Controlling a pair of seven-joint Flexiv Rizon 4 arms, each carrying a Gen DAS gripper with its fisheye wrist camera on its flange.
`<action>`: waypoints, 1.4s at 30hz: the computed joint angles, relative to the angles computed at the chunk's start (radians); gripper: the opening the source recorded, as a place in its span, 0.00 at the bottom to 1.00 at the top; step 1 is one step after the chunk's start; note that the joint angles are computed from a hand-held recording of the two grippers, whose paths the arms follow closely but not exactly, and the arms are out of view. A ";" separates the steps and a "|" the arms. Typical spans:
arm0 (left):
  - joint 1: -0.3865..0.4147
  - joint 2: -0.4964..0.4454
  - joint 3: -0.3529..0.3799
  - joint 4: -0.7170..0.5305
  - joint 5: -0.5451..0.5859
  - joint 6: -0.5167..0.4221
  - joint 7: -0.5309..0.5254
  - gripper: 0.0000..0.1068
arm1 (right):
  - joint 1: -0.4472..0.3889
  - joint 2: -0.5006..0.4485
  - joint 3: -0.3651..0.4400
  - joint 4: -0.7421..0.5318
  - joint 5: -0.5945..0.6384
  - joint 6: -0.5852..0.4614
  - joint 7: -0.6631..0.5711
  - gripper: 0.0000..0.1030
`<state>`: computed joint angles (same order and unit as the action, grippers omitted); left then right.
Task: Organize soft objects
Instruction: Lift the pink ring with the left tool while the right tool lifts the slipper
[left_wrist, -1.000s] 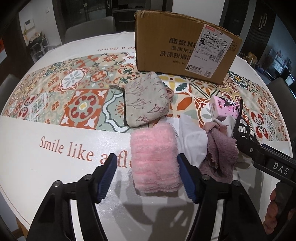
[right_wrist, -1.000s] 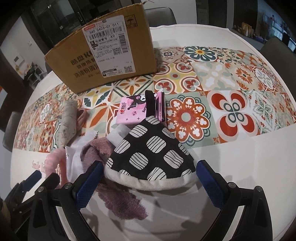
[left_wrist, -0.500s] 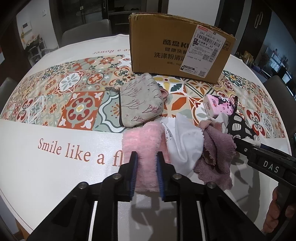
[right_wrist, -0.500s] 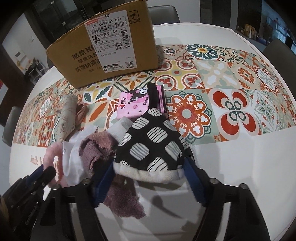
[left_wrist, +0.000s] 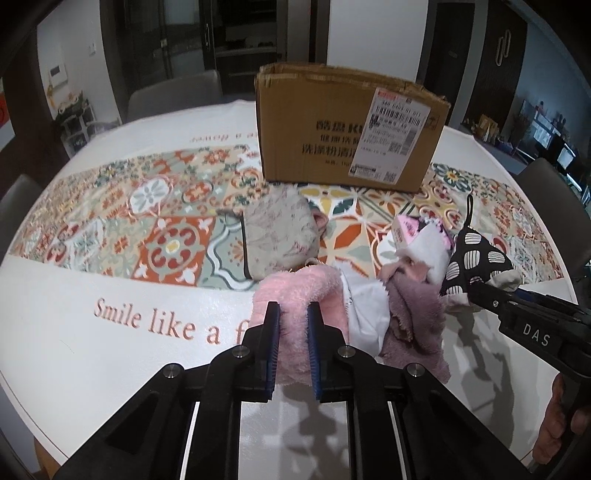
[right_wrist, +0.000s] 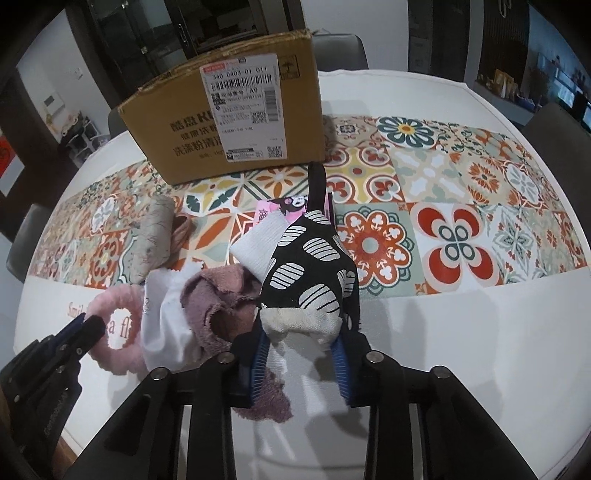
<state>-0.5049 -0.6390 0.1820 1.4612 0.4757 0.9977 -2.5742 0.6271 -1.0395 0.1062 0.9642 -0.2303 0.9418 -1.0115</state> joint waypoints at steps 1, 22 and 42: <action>-0.011 0.003 0.011 -0.006 0.016 -0.002 -0.007 0.15 | 0.002 0.008 -0.006 0.011 -0.002 0.009 0.005 0.29; -0.074 0.093 0.056 -0.085 0.358 -0.022 -0.199 0.14 | 0.031 0.133 -0.080 0.168 -0.140 0.285 0.103 0.29; -0.037 0.060 0.073 -0.249 0.508 0.039 -0.270 0.11 | 0.016 0.022 -0.053 -0.097 -0.116 0.337 0.019 0.29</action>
